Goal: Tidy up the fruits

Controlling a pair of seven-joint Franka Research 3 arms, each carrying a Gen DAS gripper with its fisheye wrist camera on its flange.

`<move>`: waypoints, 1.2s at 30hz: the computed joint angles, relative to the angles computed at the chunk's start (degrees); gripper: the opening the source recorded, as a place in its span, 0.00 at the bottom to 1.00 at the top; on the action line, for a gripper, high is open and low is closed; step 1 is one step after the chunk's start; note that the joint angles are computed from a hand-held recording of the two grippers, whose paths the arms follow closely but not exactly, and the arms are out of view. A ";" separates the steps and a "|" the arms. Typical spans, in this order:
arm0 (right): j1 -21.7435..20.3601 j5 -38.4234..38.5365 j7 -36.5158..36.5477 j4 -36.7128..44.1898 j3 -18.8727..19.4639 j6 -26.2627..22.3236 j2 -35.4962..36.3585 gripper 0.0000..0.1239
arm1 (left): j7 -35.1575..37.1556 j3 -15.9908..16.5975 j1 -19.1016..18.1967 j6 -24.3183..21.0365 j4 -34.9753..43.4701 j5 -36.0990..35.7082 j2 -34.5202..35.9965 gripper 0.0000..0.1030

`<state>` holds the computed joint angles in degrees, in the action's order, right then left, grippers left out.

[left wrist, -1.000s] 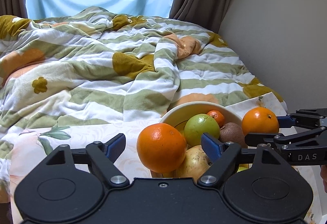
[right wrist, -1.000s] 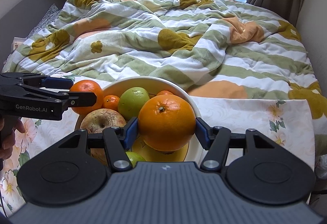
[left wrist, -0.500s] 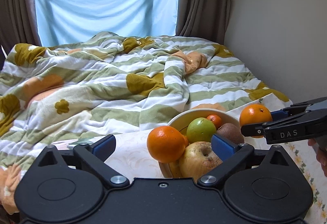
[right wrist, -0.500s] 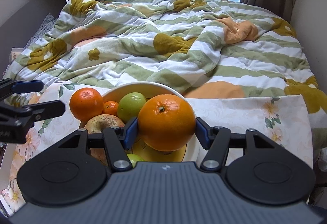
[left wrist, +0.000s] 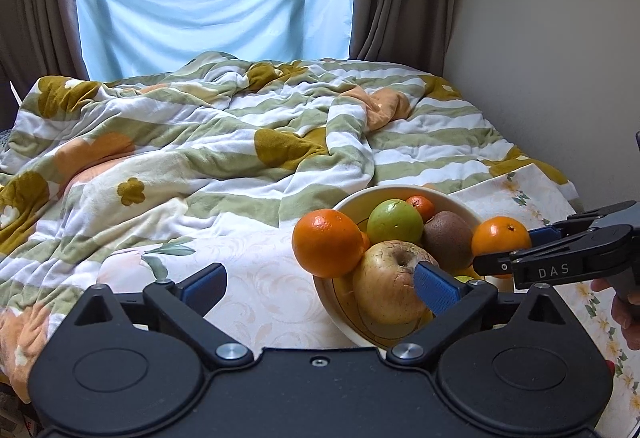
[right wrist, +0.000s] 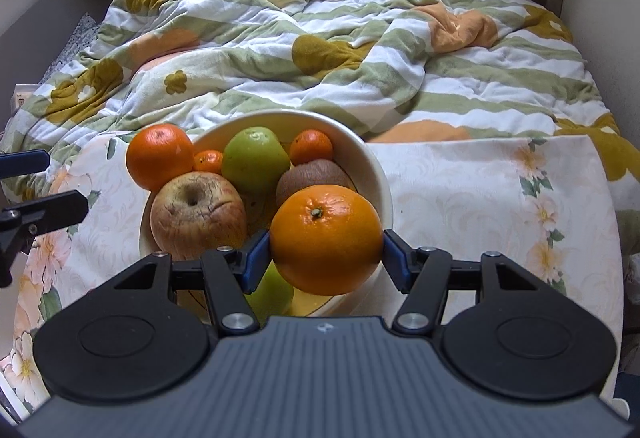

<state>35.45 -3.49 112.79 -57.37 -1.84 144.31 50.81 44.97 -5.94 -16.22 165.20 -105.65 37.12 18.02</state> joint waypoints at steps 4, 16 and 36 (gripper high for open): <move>0.14 0.05 -0.09 -2.92 0.03 2.79 -1.29 0.71 | 0.00 0.12 -0.13 0.18 -0.36 0.42 -0.22 0.98; 3.01 -5.05 6.41 -11.47 -3.89 9.28 -6.46 0.83 | -2.41 1.22 -1.60 1.53 -1.36 3.73 -1.07 0.98; 8.67 -23.82 22.99 -40.82 -9.34 19.95 -29.38 0.83 | -36.50 -4.20 -1.47 -3.57 -12.19 30.44 -15.55 0.98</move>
